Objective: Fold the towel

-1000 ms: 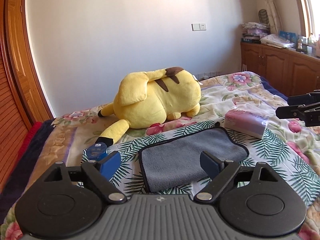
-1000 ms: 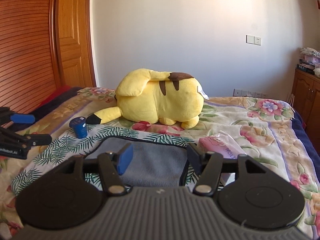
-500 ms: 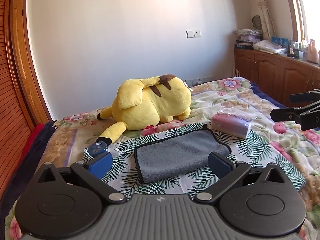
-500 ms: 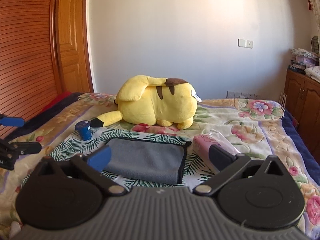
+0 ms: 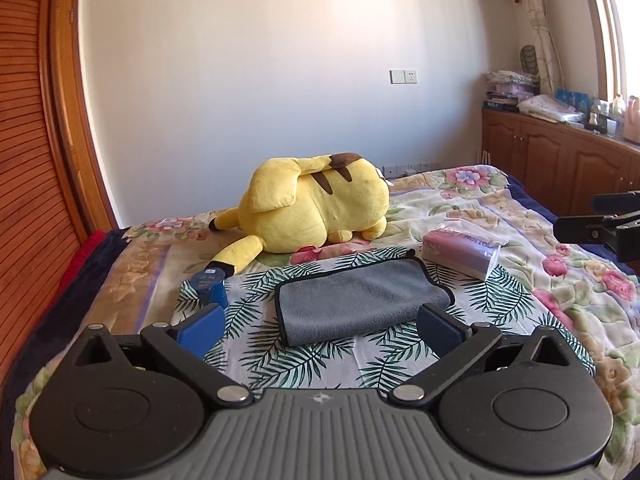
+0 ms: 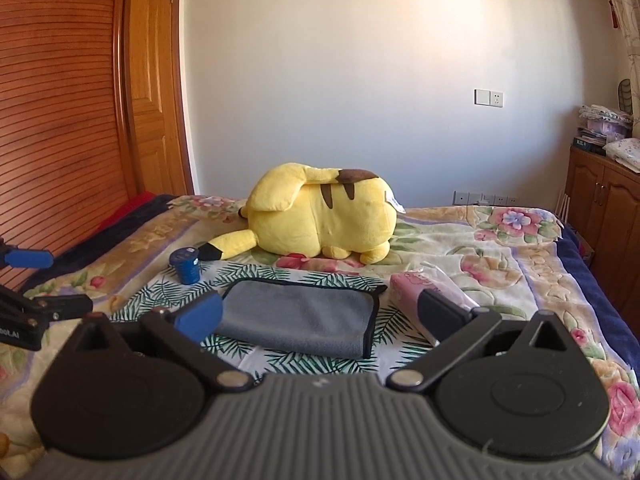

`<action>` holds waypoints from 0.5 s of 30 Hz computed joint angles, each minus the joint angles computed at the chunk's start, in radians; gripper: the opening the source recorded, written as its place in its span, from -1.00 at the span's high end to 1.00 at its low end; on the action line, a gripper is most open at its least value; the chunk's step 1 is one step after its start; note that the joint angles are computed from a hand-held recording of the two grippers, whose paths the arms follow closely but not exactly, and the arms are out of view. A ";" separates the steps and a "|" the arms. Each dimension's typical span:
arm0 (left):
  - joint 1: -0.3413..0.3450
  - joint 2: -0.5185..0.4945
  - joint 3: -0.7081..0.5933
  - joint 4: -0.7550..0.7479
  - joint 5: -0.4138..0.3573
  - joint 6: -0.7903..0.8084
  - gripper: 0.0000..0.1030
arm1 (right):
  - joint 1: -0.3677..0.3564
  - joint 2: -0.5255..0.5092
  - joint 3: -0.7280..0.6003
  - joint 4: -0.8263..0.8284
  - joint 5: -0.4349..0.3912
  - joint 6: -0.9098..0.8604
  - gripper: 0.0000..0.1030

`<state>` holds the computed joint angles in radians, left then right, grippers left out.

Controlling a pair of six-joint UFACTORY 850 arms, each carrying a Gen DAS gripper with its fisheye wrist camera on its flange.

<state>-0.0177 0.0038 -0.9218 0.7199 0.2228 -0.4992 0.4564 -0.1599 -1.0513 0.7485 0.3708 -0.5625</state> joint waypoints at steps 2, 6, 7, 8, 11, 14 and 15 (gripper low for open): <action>-0.001 0.014 0.018 -0.025 0.006 0.019 -0.69 | 0.006 0.008 0.012 0.004 0.007 0.003 -1.00; -0.004 0.035 0.049 -0.088 0.013 0.068 -0.69 | 0.022 0.023 0.038 0.014 0.022 0.007 -1.00; -0.005 0.038 0.055 -0.090 0.015 0.069 -0.69 | 0.026 0.027 0.044 0.016 0.027 0.008 -1.00; -0.006 0.043 0.065 -0.107 0.021 0.086 -0.69 | 0.029 0.028 0.049 0.017 0.031 0.012 -1.00; -0.013 0.058 0.094 -0.170 0.028 0.151 -0.69 | 0.040 0.032 0.063 0.020 0.039 0.025 -1.00; -0.029 0.075 0.125 -0.339 0.030 0.315 -0.69 | 0.052 0.039 0.080 0.020 0.049 0.041 -1.00; -0.032 0.079 0.134 -0.369 0.033 0.343 -0.69 | 0.057 0.042 0.087 0.023 0.054 0.043 -1.00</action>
<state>-0.0494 0.0833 -0.7874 0.3507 0.2555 -0.1565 0.5134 -0.1182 -0.9642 0.7713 0.4246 -0.5197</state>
